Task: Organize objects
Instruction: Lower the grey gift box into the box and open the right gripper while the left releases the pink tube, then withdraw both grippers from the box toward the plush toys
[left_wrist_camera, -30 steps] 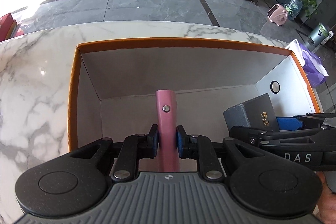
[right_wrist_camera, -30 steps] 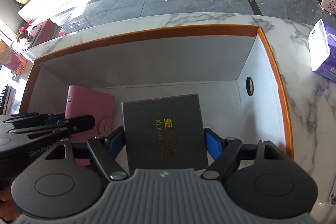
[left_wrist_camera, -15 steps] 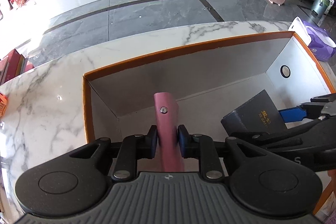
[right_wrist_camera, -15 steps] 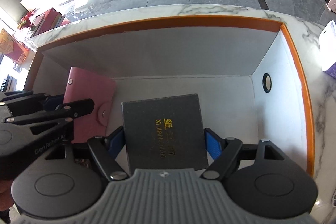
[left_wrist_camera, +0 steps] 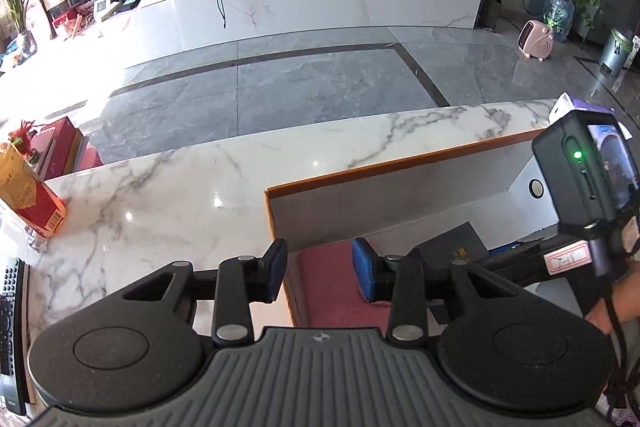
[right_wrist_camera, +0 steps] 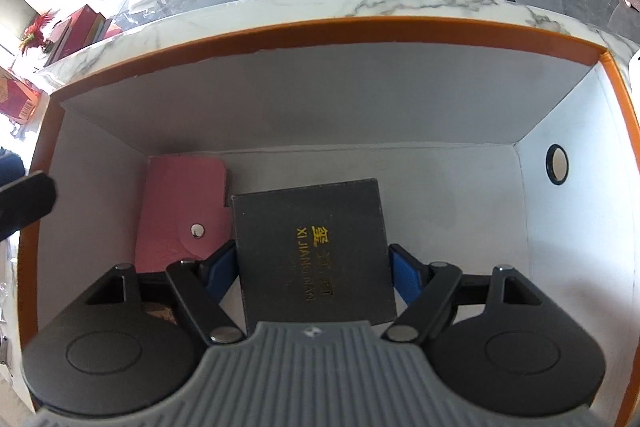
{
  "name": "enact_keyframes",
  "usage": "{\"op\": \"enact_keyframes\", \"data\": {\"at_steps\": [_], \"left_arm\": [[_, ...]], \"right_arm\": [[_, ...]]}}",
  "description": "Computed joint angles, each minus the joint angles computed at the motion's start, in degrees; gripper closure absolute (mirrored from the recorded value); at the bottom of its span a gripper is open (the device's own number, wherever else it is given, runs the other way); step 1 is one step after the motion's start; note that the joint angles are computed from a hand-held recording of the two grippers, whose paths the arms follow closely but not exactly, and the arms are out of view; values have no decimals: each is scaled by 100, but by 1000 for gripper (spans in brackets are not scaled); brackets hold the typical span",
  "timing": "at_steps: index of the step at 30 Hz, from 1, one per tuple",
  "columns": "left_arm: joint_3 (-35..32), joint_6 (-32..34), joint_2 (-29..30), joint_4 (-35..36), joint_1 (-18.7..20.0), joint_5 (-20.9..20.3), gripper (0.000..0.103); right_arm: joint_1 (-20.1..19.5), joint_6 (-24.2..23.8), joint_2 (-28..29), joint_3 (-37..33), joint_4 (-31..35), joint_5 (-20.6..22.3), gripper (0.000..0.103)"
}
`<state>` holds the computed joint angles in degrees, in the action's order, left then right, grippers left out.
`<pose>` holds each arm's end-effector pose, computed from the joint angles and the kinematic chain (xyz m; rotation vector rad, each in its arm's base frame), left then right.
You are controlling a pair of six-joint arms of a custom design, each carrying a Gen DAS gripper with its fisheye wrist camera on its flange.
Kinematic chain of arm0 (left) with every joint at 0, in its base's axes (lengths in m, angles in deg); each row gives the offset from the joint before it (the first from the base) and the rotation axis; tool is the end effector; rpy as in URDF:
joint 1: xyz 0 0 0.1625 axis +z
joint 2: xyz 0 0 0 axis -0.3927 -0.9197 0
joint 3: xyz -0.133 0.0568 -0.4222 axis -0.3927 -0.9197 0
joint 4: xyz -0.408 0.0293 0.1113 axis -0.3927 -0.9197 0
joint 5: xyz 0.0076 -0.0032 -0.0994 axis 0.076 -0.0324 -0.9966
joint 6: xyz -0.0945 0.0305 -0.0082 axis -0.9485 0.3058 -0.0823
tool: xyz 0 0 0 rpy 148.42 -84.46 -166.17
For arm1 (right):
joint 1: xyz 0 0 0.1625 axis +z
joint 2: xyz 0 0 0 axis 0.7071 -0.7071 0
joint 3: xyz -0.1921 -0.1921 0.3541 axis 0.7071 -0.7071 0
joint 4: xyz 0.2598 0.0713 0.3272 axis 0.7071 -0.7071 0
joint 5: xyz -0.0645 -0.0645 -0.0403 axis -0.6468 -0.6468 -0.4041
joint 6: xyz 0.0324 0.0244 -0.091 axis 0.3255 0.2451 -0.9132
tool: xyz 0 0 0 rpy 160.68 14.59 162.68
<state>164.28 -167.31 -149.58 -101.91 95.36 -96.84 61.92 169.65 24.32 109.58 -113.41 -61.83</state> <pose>0.0404 -0.6299 0.5756 -0.9142 1.6911 -1.0928 0.2867 -0.7767 0.2082 -1.5470 -1.3897 0.9378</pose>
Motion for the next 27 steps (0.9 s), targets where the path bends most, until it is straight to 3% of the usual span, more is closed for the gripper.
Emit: {"op": "enact_keyframes", "data": {"at_steps": [4, 9, 15, 18, 23, 27], "left_arm": [[299, 49, -183, -413, 27, -90, 65], [604, 77, -360, -754, 49, -180, 72], [911, 239, -516, -1205, 18, -248, 73], [1157, 833, -592, -2149, 32, -372, 73], [1461, 1428, -644, -3300, 55, -615, 73], [1670, 1199, -691, -3450, 54, -698, 74]], "right_arm": [[-84, 91, 31, -52, -41, 147, 24], [-178, 25, 441, -935, 514, 208, 25], [-170, -622, 200, -341, -651, 223, 26], [-148, -778, 32, 44, -1298, 405, 25], [-108, -1219, 54, 14, -1665, 594, 24], [0, -1192, -117, 361, -1983, 402, 22]]}}
